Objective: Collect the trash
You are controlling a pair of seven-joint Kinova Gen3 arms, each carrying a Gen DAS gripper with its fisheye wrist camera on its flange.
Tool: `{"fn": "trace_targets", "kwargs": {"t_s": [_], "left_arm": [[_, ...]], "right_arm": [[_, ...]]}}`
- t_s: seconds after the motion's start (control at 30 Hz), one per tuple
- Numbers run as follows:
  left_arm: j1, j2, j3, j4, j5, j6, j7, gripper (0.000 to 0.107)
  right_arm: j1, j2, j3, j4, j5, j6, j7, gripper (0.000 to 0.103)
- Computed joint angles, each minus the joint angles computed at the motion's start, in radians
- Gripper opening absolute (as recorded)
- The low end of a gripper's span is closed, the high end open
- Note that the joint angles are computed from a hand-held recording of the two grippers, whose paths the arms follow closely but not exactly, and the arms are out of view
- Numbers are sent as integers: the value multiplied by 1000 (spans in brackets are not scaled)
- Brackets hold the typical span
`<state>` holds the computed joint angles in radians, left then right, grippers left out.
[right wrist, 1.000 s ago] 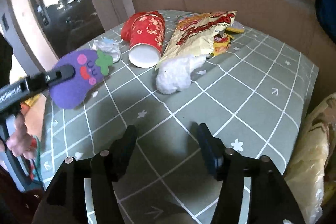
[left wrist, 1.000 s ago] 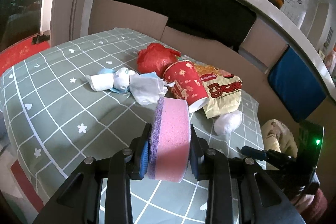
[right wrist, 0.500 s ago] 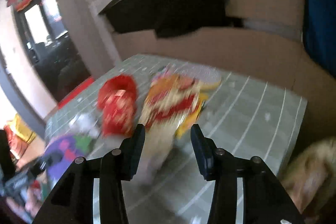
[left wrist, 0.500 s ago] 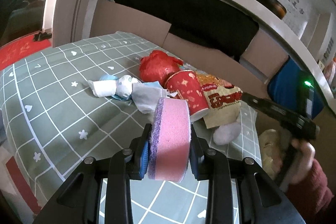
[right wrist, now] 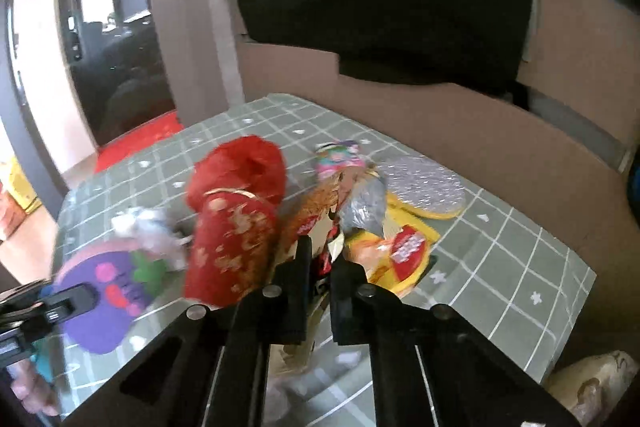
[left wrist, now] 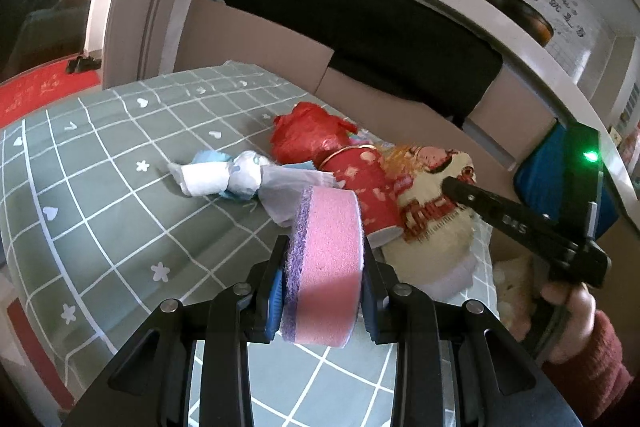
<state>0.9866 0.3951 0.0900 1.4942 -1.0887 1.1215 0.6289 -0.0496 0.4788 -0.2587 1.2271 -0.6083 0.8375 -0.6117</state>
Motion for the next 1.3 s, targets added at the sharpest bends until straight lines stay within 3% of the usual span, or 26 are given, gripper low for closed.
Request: {"fn": "trace_targets", "kwargs": {"t_s": [0.2,0.57,0.83,0.93,1.07,1.17,1.23,1.3], "left_arm": [[36,25,-10,-87,-53,80,-68,32],[110,87,-44,-261,-83,183,-230,32],[120,93,-54,-265,-22,168,-253,32],[113,88,-54,-247,0,146,-241,32],[98,89,-53,-240,26,109,-234,32],[96,96,-56,-247,37,104,-247,32],[96,99,-59,-251,42,100,-254,32],[101,106,-64,-263,41,106,-271,32]], "right_arm": [[109,-93,-21,73,-152,16,75,5],[187,-185,69,119,-334,102,199,5],[177,-186,114,174,-293,157,210,5],[172,-199,134,244,-271,116,225,5],[169,-155,147,231,-203,138,165,18],[171,-148,135,239,-197,93,163,30],[166,-140,125,232,-191,62,161,30],[146,-130,128,211,-150,51,117,15]]}}
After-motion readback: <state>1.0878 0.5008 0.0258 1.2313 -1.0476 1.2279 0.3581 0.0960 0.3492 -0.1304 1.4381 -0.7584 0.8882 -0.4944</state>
